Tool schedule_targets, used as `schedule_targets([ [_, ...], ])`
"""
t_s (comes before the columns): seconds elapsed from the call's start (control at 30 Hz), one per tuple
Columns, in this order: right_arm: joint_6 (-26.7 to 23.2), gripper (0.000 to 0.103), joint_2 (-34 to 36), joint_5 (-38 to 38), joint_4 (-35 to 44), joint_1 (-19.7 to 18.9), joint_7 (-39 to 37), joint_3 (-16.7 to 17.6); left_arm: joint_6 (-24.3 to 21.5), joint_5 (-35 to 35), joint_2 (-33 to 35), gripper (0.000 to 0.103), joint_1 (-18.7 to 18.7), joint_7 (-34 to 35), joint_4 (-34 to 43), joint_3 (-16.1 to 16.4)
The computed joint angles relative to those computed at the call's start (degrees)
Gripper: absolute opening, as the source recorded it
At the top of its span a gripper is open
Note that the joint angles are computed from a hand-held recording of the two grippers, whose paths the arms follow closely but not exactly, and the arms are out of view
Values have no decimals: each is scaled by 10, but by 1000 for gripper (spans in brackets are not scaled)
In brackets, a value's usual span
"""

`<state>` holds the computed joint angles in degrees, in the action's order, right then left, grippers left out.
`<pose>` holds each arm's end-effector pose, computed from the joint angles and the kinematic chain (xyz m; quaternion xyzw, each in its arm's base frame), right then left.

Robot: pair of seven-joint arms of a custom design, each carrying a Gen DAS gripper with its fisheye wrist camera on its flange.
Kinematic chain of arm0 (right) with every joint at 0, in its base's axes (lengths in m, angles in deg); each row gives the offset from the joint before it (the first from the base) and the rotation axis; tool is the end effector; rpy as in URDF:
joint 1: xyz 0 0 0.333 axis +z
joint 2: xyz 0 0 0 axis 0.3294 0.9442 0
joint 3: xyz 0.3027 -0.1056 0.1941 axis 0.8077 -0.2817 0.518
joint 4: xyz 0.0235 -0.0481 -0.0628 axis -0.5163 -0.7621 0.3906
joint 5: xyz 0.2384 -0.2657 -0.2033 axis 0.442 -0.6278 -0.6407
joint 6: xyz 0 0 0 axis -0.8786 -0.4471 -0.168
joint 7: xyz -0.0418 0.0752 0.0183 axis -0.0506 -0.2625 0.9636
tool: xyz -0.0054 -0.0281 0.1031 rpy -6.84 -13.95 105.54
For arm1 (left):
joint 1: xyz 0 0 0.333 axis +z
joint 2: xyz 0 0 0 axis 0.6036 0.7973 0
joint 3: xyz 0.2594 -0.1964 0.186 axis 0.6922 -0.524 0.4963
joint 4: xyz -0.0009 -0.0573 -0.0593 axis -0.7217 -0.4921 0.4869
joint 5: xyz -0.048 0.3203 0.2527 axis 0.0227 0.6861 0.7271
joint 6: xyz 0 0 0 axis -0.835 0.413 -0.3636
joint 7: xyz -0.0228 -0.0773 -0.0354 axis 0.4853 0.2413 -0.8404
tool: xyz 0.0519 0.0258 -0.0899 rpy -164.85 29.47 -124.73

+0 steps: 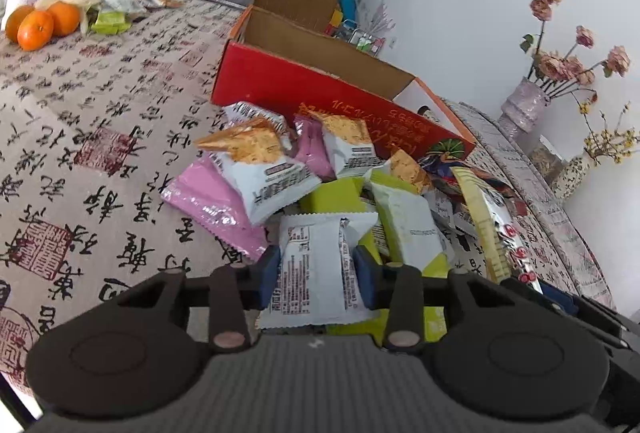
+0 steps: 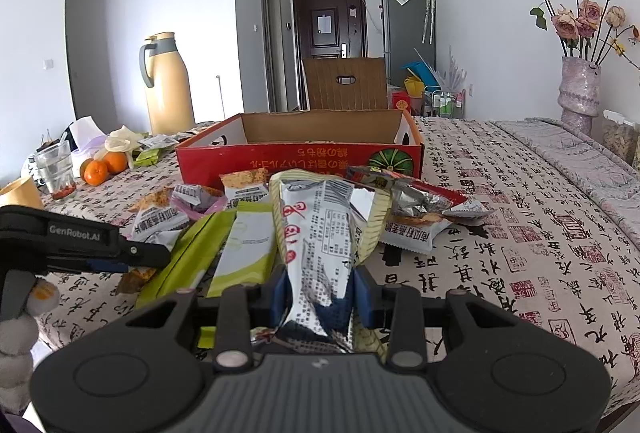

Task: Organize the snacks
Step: 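Grasp the white snack packet with the left gripper while right holds silver bar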

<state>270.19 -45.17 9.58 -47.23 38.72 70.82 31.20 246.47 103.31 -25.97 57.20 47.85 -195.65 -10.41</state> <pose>0.5796 0.1376 0.4370 -0.5729 0.6425 -0.3502 0.3692 0.6812 -0.2407 0.4232 -0.5736 0.6828 -0.4439 0.0880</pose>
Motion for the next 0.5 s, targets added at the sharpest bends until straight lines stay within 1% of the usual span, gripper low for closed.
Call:
schedule_targets([
  [0.07, 3, 34, -3, -10, -5, -2, 7, 3, 23, 8, -19, 40, -24, -9, -9, 32],
  [0.23, 11, 34, -9, -29, -14, -5, 23, 7, 62, 42, -53, 40, -69, -45, -24, 94],
  [0.33, 15, 34, -13, -46, -18, -7, 34, 10, 74, 62, -65, 40, -87, -66, -27, 118],
  [0.5, 18, 34, -17, -86, -22, -14, 60, 16, 95, 95, -79, 40, -110, -97, -27, 149],
])
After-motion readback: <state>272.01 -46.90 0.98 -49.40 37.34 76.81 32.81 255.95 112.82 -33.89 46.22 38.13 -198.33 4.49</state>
